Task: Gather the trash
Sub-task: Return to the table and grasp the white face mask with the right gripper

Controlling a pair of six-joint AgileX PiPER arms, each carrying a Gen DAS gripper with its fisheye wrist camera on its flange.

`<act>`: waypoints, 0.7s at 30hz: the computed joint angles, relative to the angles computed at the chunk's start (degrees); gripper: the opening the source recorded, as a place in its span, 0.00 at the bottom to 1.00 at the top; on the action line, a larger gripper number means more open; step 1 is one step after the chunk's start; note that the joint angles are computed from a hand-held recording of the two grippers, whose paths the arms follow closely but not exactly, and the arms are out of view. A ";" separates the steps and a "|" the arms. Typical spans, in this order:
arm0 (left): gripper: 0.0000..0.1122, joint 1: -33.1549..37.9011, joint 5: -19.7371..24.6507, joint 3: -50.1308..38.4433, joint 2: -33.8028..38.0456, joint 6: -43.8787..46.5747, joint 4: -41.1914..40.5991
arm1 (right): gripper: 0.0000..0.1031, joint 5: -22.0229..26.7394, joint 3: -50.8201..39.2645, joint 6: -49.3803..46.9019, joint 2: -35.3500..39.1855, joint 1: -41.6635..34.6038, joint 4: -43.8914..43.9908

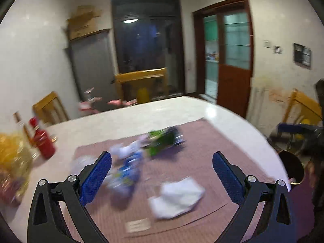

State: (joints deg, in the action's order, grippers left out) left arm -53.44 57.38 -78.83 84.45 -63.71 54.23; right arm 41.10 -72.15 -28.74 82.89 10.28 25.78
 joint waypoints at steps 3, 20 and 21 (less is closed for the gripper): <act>0.87 3.49 -1.47 7.35 -5.60 -1.73 -1.32 | 0.81 1.89 -5.35 1.45 8.47 11.17 -7.89; 0.87 21.95 -13.21 25.31 -18.37 0.77 -9.28 | 0.33 11.81 -21.21 12.47 32.17 18.61 -17.75; 0.87 22.00 -13.38 25.21 -17.84 0.83 -9.38 | 0.11 12.21 -21.38 11.90 32.00 18.28 -16.53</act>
State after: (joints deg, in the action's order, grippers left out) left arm -31.44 44.00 -53.62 66.61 -62.88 44.85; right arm 53.31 -93.53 -16.84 114.89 28.56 9.25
